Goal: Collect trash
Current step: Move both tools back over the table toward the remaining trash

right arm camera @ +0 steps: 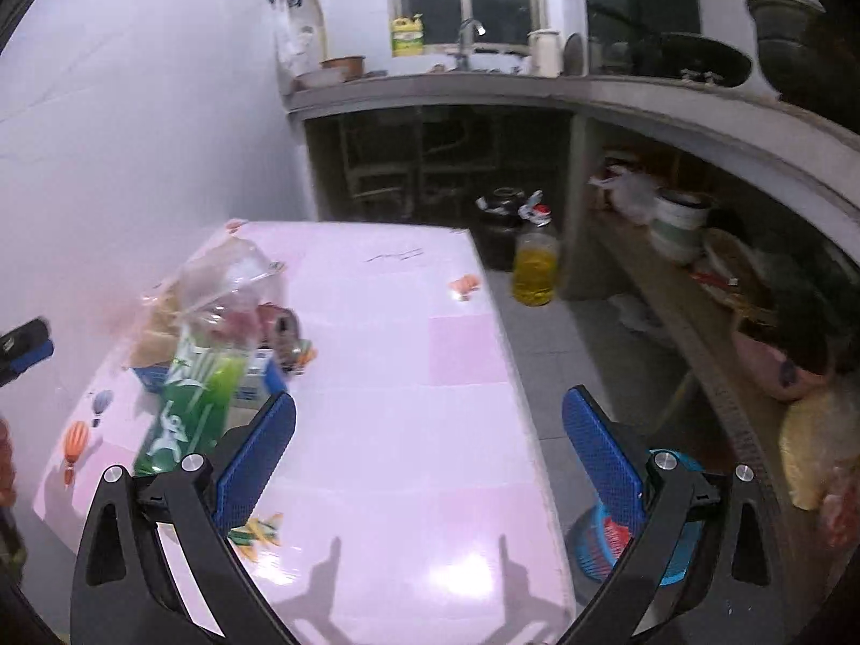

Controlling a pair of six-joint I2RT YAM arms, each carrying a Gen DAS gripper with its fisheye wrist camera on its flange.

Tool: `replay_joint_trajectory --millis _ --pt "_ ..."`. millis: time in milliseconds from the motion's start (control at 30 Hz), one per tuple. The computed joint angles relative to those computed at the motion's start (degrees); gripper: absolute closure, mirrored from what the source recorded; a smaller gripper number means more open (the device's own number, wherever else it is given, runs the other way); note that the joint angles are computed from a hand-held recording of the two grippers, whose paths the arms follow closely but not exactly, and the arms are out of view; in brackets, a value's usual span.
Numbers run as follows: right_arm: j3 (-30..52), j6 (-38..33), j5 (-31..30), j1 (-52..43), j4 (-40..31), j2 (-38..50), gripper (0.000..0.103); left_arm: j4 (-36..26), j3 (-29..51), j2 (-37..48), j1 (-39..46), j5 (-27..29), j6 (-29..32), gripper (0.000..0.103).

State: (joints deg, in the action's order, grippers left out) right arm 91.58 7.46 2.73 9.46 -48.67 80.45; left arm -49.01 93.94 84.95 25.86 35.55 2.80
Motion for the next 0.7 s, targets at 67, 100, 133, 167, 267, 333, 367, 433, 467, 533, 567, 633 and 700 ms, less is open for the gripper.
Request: replay_joint_trajectory --millis 67,100,133,167,267,333,367,433,467,533,567,633,700 --pt "0.42 -0.27 -1.26 -0.2 0.33 1.37 0.007 0.93 3.91 4.54 1.11 -2.83 0.94 0.01" --pt "0.98 -0.17 -1.42 0.09 0.23 2.08 0.007 0.84 6.45 7.28 1.58 -4.99 1.41 0.01" --pt "1.3 0.03 -1.33 0.49 0.28 2.65 0.007 0.32 10.89 11.7 1.49 -6.85 1.53 0.01" --pt "1.98 0.24 -1.34 0.84 0.19 3.5 0.007 0.15 15.26 15.96 1.22 -8.96 1.53 0.01" --pt "3.46 0.4 -1.4 1.14 -0.15 5.39 0.007 -2.32 28.16 27.88 -0.98 -16.59 8.85 0.012" --pt "4.75 0.41 -1.44 1.05 -0.86 6.58 0.007 -3.06 33.12 33.35 -1.8 -22.17 15.38 0.02" --pt "5.19 0.3 -1.48 0.8 -1.13 7.07 0.007 -3.69 35.45 35.91 -2.05 -23.51 18.82 0.022" --pt "6.27 0.27 -1.48 0.35 -1.59 8.11 0.007 -5.0 39.71 40.42 -2.98 -26.54 24.11 0.025" --pt "7.08 0.43 -1.49 0.04 -2.01 8.88 0.007 -5.04 40.15 41.35 -3.3 -27.18 25.95 0.028" --pt "8.51 0.99 -1.67 -0.35 -2.51 10.43 0.007 -5.2 41.18 43.41 -4.02 -28.76 29.8 0.03" --pt "9.41 1.44 -1.94 -0.58 -2.96 11.31 0.007 -5.4 42.16 44.41 -4.36 -29.73 31.11 0.034" --pt "10.65 1.99 -2.46 -0.79 -3.34 12.53 0.007 -5.69 43.97 46.36 -5.25 -31.94 33.59 0.041" --pt "11.69 2.3 -2.26 -0.51 -3.49 13.6 0.007 -6.22 46.23 48.17 -5.82 -33.19 34.94 0.052"
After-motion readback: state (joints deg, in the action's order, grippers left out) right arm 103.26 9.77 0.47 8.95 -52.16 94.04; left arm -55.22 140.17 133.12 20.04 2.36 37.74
